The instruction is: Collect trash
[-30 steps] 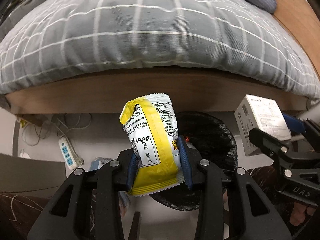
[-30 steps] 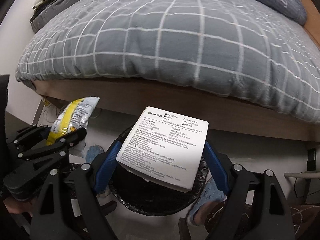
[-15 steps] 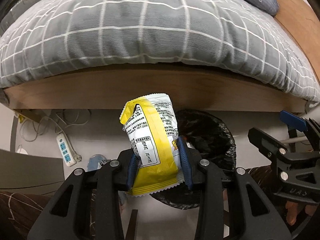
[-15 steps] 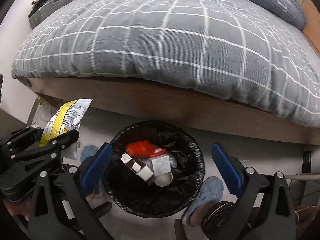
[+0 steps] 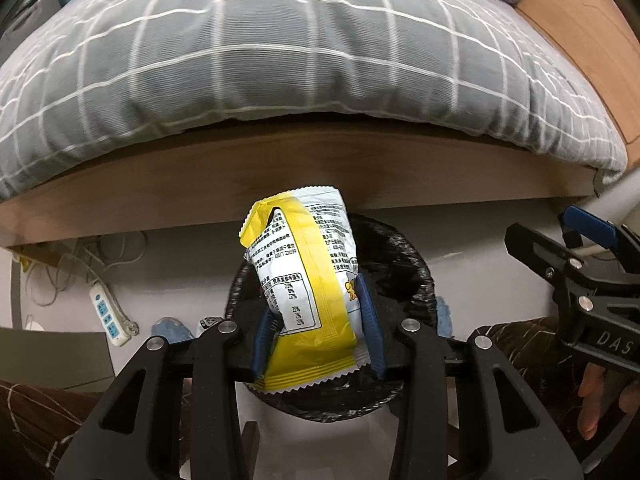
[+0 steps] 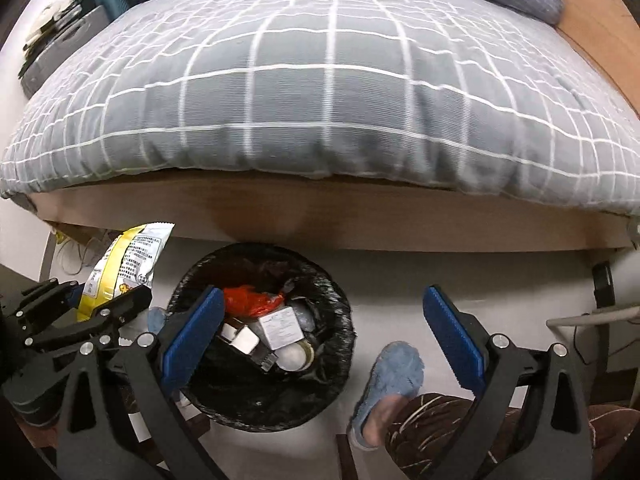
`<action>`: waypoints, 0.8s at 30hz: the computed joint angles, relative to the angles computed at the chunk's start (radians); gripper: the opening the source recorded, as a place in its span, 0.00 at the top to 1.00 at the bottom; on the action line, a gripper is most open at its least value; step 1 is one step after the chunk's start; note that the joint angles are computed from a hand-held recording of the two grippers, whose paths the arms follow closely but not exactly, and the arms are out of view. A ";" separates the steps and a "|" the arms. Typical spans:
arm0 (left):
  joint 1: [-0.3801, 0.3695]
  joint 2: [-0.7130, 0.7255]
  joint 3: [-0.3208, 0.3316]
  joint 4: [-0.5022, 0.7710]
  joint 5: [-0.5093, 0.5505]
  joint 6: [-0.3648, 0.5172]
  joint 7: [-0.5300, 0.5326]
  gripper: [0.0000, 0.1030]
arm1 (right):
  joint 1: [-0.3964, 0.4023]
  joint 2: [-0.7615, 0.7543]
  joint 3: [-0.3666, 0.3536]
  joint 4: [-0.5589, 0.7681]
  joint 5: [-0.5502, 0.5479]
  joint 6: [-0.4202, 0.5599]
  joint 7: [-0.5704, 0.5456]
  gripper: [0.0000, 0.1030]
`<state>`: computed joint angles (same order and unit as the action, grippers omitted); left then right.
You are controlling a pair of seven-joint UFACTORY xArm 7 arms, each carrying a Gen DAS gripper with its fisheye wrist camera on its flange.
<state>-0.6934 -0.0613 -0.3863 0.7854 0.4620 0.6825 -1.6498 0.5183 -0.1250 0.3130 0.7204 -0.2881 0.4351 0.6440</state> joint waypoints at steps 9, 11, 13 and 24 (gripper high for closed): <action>-0.028 0.046 0.002 0.065 0.064 0.087 -0.035 0.23 | -0.005 -0.007 0.008 0.011 -0.014 0.010 0.014 0.07; -0.030 0.039 0.006 0.057 0.059 0.086 -0.040 0.21 | -0.003 -0.008 0.009 0.014 -0.020 0.015 0.012 0.07; -0.030 0.035 0.007 0.056 0.064 0.089 -0.048 0.17 | -0.003 -0.008 0.010 0.018 -0.028 0.026 0.014 0.07; -0.014 -0.046 -0.009 0.032 0.092 0.145 -0.100 0.06 | -0.007 -0.028 0.015 0.034 -0.073 0.008 0.053 0.07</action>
<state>-0.7073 -0.1068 -0.3950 0.8177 0.5540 0.8279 -1.7494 0.5109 -0.1535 0.3285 0.7541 -0.3612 0.4432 0.6969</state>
